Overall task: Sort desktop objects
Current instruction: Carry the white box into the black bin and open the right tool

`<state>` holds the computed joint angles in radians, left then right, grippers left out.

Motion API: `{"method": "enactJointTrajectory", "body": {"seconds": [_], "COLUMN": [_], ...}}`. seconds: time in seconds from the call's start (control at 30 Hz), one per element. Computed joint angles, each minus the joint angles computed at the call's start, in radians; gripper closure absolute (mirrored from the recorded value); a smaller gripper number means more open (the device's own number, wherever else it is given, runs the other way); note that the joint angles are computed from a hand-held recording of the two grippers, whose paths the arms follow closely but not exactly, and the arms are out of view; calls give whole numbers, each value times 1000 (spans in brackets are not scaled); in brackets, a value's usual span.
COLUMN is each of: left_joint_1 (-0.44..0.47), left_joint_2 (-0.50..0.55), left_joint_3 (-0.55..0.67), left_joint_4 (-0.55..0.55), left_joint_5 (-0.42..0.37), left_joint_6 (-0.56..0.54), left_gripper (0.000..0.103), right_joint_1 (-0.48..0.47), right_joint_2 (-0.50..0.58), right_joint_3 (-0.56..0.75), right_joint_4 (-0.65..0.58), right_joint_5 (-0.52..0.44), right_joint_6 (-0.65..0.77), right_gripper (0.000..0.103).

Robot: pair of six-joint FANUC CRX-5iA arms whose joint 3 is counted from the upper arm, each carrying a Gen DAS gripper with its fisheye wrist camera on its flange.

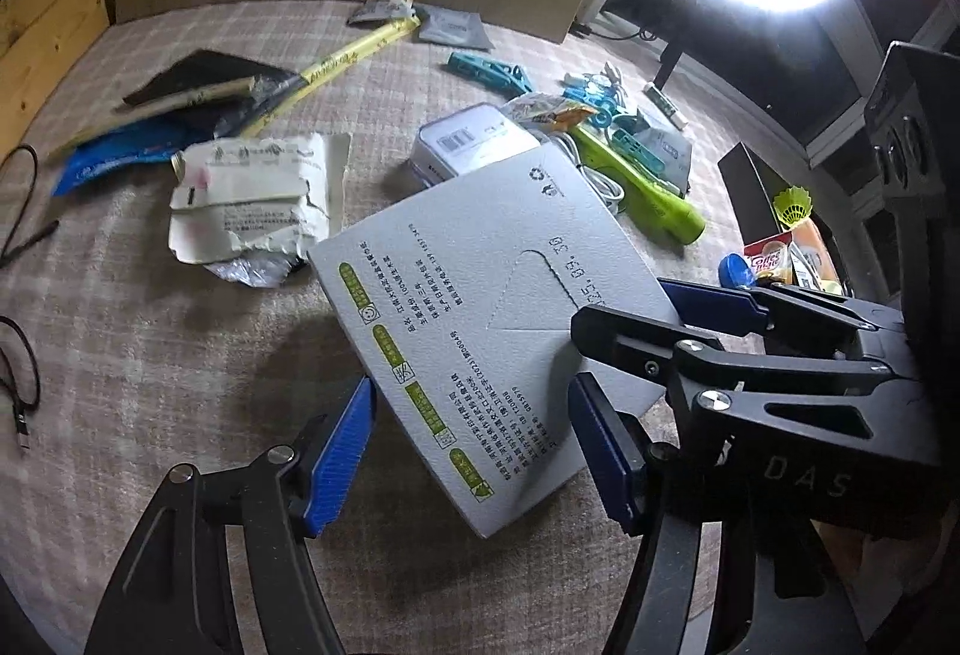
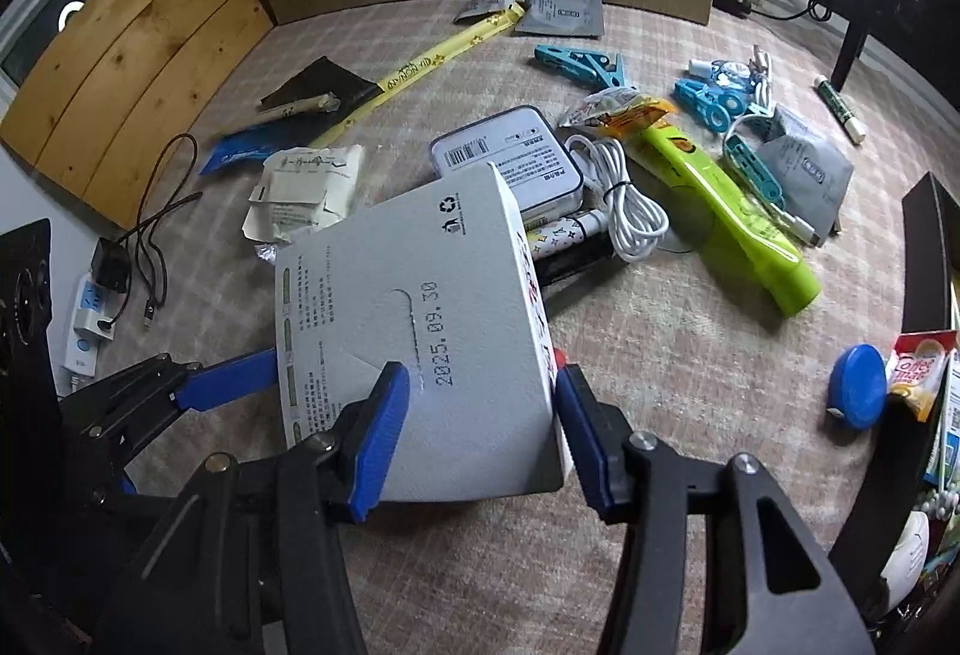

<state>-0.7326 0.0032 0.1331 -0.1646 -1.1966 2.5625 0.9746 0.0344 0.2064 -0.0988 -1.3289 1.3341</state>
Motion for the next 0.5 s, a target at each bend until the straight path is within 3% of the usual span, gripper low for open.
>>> {"method": "enactJointTrajectory", "body": {"seconds": [0.3,0.5], "left_joint_1": [-72,-92], "left_joint_2": [66,113], "left_joint_3": [169,256], "left_joint_4": [-114,-130], "left_joint_5": [-126,-144], "left_joint_6": [-14,-61], "left_gripper": [40,40], "right_joint_1": [-22,-53], "right_joint_2": [-47,-84], "right_joint_3": [2,-8], "right_joint_4": [-22,-13], "right_joint_5": [12,23], "right_joint_6": [-19,-33], "right_gripper": [53,53]}}
